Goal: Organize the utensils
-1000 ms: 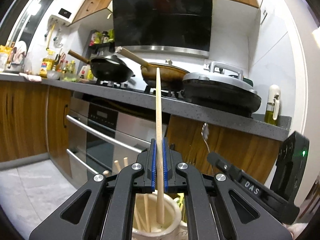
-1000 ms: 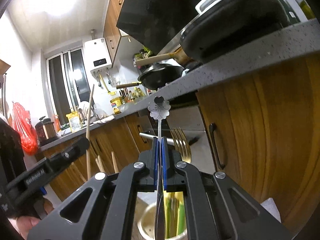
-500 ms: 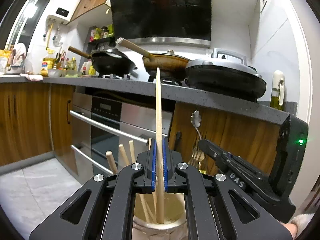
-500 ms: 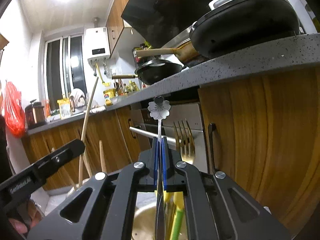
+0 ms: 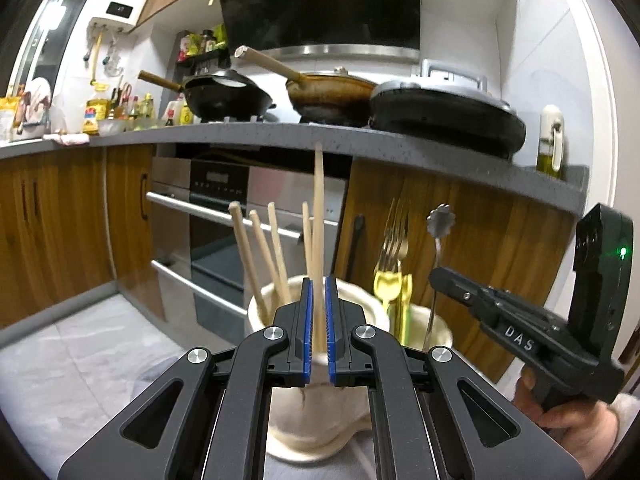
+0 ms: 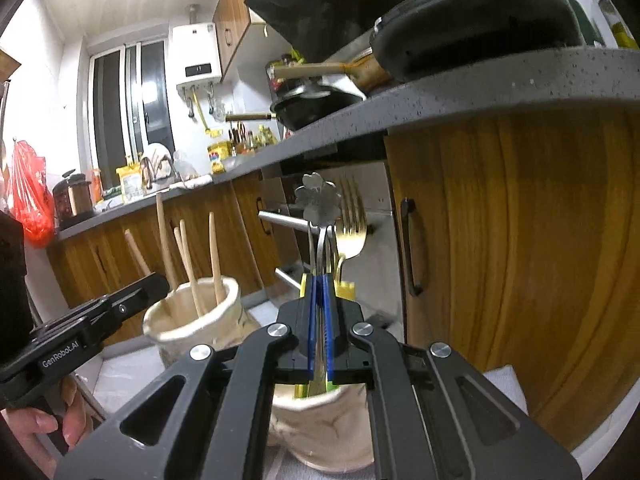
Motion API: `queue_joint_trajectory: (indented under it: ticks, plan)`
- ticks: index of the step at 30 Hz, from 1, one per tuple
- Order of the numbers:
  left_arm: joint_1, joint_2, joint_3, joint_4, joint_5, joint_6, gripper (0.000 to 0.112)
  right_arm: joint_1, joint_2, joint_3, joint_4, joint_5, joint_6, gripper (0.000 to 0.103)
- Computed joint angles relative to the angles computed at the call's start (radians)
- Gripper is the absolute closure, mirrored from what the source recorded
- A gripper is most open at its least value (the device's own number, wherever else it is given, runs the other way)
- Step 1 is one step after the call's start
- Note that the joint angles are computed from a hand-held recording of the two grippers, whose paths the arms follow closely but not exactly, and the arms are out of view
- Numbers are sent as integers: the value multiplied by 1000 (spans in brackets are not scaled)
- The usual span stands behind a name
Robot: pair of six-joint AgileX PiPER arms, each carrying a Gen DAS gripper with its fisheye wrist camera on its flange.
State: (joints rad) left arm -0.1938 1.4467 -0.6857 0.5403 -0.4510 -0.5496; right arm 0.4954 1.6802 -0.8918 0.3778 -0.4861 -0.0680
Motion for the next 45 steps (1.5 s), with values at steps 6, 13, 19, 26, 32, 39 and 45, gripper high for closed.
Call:
queue_joint_trajectory:
  ticks: [6, 13, 19, 26, 32, 39, 45]
  plan:
    - [10, -22, 21, 21, 15, -21, 106, -8, -3, -3, 38, 55, -5, 101]
    - [15, -38, 18, 74, 31, -80, 105, -24, 6, -26, 57, 118, -2, 96]
    - [15, -79, 55, 85, 37, -79, 103, -9, -46, 33, 70, 99, -16, 75]
    - [31, -143, 160, 109, 52, -92, 100, 55, -126, 161, 220, 103, -158, 73]
    - [35, -185, 293, -66, 44, 100, 68, 127, -173, 276, 424, 60, -361, 59]
    - [-46, -204, 396, -445, -42, 451, 29, 253, -168, 342, 590, -156, -521, 36]
    - [-76, -222, 414, -553, -71, 532, 23, 273, -177, 379, 534, -234, -463, 22]
